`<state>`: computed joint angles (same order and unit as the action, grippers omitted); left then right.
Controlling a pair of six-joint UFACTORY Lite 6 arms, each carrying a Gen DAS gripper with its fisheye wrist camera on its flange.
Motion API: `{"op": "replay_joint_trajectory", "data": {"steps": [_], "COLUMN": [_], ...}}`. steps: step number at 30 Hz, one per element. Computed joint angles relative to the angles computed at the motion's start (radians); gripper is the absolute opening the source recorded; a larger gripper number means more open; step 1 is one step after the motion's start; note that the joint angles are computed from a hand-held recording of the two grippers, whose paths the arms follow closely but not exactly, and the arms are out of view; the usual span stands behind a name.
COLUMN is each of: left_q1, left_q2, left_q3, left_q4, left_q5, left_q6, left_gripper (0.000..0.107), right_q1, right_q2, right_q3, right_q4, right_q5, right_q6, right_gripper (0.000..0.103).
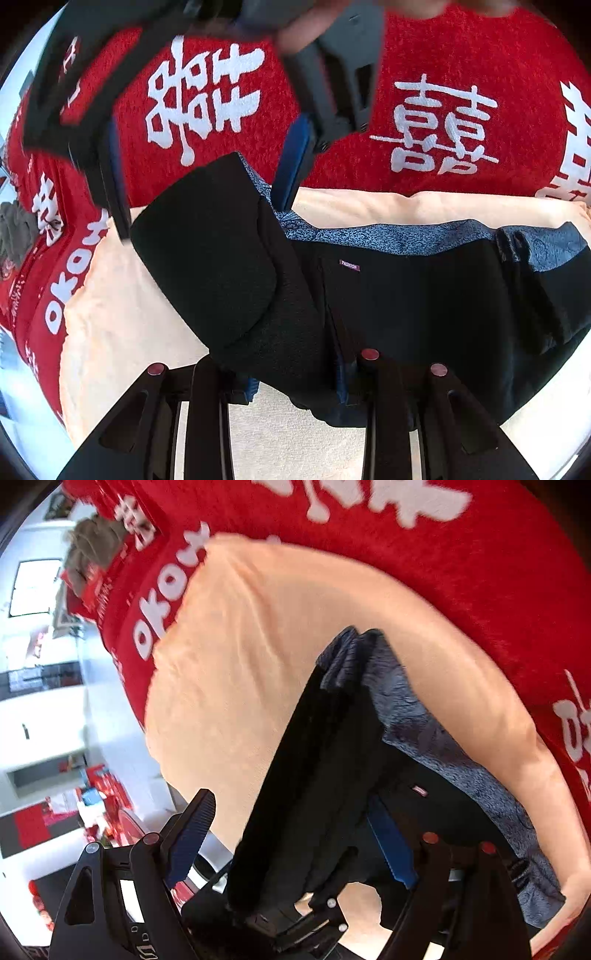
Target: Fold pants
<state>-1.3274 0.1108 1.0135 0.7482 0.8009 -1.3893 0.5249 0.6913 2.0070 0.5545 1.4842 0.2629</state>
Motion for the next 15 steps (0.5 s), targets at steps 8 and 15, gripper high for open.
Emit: {"op": "replay_joint_trajectory", "data": {"steps": [8,15], "left_q1": [-0.007,-0.083], "left_q2": [0.026,0.085], "left_q3": [0.033,0.213], "left_q4": [-0.01,-0.021], "left_q5": [0.016,0.099], "left_q6": [0.04,0.104], "left_gripper": [0.032,0.032], "right_q1": [0.018,-0.124], "right_q2": [-0.044,-0.44], "right_q3": [-0.086,-0.484], "right_q4": [-0.096,-0.027], "right_q5": [0.007,-0.156], "right_q6": [-0.059,-0.142], "right_gripper": [0.027,0.021]}}
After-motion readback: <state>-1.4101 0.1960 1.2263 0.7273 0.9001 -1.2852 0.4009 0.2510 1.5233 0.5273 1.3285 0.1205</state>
